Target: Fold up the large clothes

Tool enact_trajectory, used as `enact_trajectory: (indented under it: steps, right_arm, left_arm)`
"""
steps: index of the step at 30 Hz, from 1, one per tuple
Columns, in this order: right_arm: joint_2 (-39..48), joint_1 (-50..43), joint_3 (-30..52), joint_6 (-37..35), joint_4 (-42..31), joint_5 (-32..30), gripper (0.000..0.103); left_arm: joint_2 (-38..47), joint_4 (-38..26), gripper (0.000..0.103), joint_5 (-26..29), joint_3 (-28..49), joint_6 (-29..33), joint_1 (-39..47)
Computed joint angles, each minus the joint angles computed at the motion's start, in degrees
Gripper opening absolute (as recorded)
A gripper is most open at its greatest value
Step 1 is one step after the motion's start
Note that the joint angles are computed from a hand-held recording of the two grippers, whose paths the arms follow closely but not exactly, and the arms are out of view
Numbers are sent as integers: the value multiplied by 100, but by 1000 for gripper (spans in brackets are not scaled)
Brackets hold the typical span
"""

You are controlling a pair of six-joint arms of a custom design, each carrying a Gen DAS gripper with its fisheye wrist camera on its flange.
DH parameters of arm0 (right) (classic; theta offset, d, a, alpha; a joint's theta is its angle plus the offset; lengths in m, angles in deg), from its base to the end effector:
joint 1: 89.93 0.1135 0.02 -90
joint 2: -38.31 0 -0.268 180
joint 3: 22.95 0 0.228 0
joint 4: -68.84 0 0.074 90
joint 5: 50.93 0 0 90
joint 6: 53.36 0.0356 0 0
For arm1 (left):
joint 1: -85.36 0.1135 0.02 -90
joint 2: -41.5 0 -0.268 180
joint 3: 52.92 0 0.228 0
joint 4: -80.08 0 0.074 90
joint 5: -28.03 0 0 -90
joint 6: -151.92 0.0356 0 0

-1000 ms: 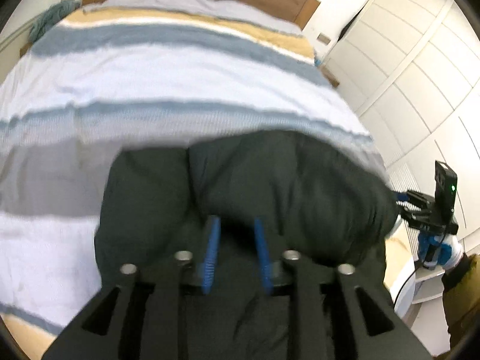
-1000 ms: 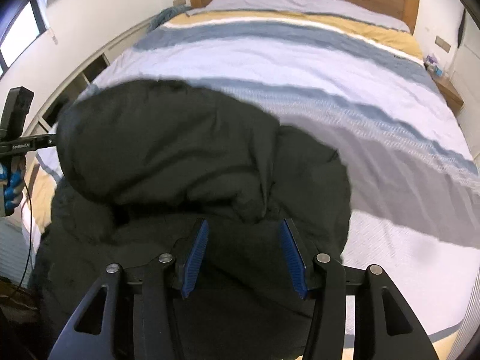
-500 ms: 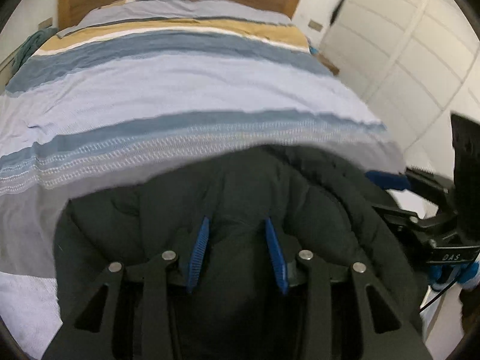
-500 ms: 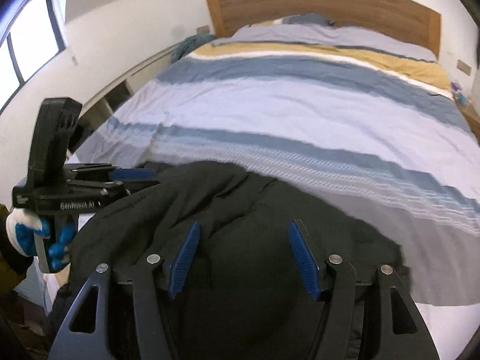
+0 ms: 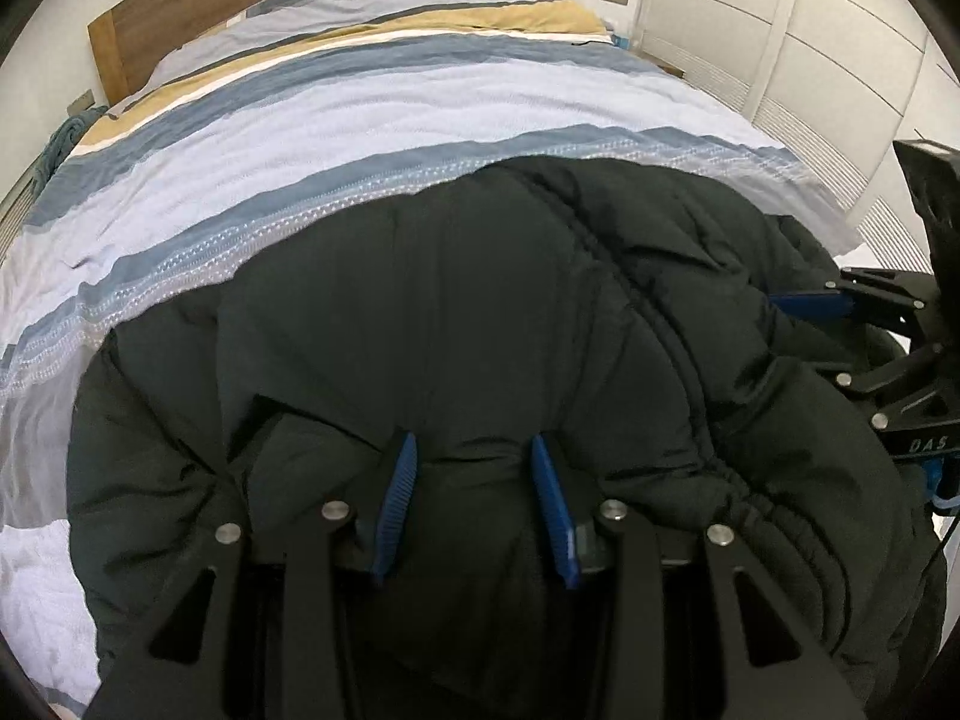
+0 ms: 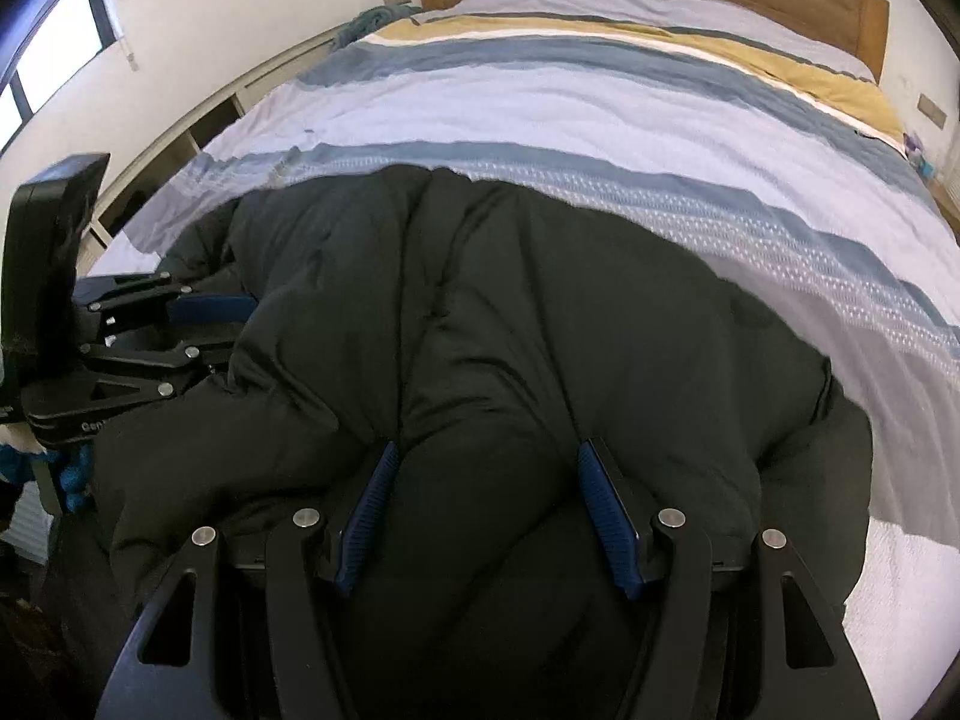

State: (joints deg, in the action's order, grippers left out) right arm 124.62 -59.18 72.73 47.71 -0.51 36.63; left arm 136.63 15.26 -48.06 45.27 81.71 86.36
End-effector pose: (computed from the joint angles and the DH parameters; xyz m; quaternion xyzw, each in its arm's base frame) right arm 0.2420 0.1458 0.3232 -0.1705 0.9505 0.1116 0.2345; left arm 0.3231 -0.0029 0.2970 0.1863 0.9449 -0.0718 0.2594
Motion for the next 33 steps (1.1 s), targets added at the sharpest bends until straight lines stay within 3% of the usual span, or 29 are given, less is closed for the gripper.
enact_trajectory:
  steps: [13, 18, 27, 33]
  right_arm:
    - [6, 97, -725, 77, 674, 233, 63]
    - [8, 197, -755, 121, 695, 377, 63]
    - [-167, 645, 118, 473, -278, 656, 68]
    - [-433, 777, -323, 739, -258, 733, 71]
  left_arm:
    - [-93, 691, 40, -167, -642, -80, -95]
    - [-151, 686, 40, -271, -666, -96, -136]
    - [-826, 184, 40, -444, -618, -252, -296]
    - [-982, 269, 40, -588, -973, -371, -409]
